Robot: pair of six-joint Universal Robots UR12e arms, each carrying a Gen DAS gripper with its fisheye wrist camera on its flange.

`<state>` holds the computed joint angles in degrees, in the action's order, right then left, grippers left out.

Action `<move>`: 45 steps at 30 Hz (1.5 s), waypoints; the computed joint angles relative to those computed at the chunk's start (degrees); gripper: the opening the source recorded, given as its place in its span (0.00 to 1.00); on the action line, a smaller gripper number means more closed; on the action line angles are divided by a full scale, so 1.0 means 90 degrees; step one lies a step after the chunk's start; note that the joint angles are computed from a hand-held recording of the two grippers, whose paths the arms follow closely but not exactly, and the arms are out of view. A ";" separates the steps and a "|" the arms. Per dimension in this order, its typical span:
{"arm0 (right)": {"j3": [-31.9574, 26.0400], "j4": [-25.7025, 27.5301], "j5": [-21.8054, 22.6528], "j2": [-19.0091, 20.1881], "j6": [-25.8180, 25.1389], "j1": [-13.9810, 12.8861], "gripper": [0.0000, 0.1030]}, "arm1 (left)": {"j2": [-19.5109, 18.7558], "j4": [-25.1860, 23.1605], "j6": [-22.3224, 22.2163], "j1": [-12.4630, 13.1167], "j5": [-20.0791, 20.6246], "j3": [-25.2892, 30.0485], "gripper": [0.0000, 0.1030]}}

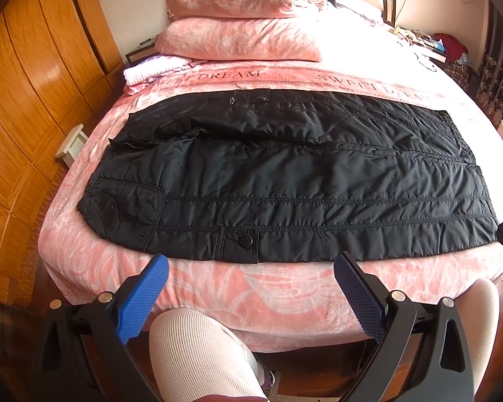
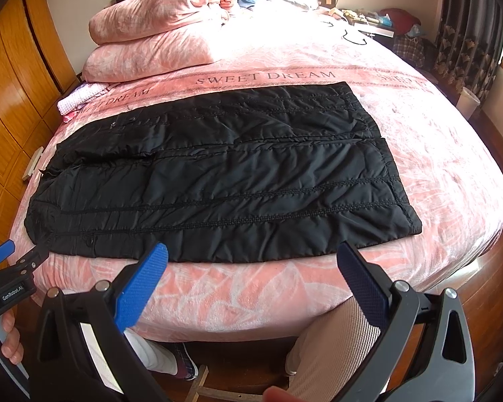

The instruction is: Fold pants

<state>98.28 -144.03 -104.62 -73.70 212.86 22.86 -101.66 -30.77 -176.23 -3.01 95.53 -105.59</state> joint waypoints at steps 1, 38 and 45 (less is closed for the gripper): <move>0.0002 -0.0011 0.0009 0.0003 -0.0001 0.0000 0.98 | -0.0005 0.0005 -0.0002 -0.0001 0.0004 -0.0004 0.97; -0.4915 0.2553 0.2885 0.3516 -0.4094 -0.1660 0.98 | -0.4361 -0.4440 0.1327 -0.0003 -0.1213 0.6608 0.96; -0.6765 0.4064 0.2723 0.4641 -0.5718 -0.1675 0.98 | -0.5465 -0.5503 0.3156 -0.0015 -0.1841 0.8462 0.96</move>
